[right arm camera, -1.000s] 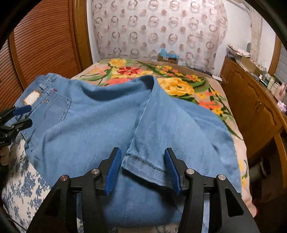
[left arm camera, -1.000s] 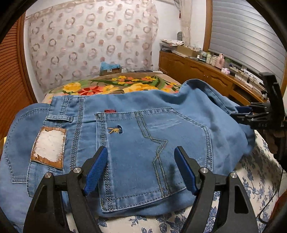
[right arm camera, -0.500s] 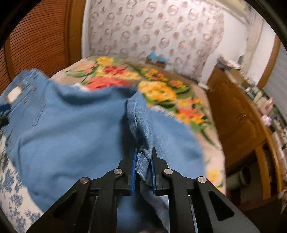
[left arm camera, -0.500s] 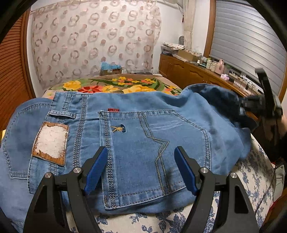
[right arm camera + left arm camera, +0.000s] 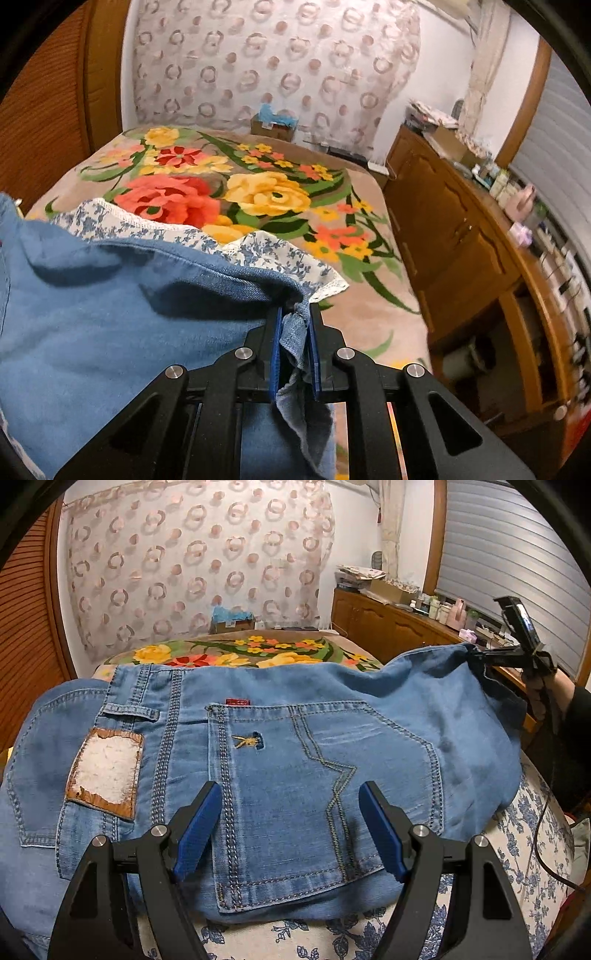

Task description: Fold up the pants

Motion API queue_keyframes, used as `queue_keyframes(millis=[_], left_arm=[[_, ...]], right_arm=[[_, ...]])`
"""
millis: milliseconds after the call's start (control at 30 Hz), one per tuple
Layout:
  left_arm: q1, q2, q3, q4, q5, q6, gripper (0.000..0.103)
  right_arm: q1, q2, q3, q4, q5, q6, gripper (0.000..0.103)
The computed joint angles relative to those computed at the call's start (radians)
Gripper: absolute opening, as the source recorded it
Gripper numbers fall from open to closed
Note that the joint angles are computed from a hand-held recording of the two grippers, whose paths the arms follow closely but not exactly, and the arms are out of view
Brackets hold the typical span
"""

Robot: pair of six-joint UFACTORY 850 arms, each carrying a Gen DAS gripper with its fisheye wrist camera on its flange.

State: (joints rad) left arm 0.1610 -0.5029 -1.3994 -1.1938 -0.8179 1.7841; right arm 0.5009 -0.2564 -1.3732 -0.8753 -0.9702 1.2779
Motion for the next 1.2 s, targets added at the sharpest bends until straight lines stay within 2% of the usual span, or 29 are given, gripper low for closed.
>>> queue_keyframes(millis=[233, 367, 433, 500, 567, 700, 1033, 1200], left_arm=[[-0.002, 0.000, 0.001, 0.003, 0.006, 0.000, 0.077], [-0.001, 0.002, 0.004, 0.005, 0.008, 0.000, 0.077], [-0.001, 0.006, 0.008, 0.005, 0.010, 0.001, 0.077], [-0.002, 0.005, 0.007, 0.003, 0.010, 0.001, 0.077], [-0.001, 0.005, 0.007, 0.004, 0.009, 0.000, 0.077], [-0.003, 0.005, 0.008, 0.004, 0.011, 0.002, 0.077], [-0.004, 0.008, 0.009, 0.008, 0.015, 0.003, 0.077], [-0.002, 0.009, 0.009, 0.008, 0.016, 0.007, 0.077]], right_arm=[[-0.035, -0.037, -0.039, 0.017, -0.011, -0.012, 0.013], [-0.042, -0.011, -0.023, 0.026, 0.007, 0.072, 0.039], [-0.062, 0.012, 0.004, 0.032, 0.064, 0.120, 0.043], [-0.062, 0.033, 0.028, 0.019, 0.063, 0.155, 0.045], [-0.038, 0.050, 0.048, 0.002, 0.039, 0.201, 0.046], [0.019, 0.104, 0.108, -0.021, 0.014, 0.279, 0.056], [0.205, 0.226, 0.275, 0.025, -0.020, 0.473, 0.066], [0.237, 0.242, 0.317, 0.071, -0.035, 0.525, 0.067]])
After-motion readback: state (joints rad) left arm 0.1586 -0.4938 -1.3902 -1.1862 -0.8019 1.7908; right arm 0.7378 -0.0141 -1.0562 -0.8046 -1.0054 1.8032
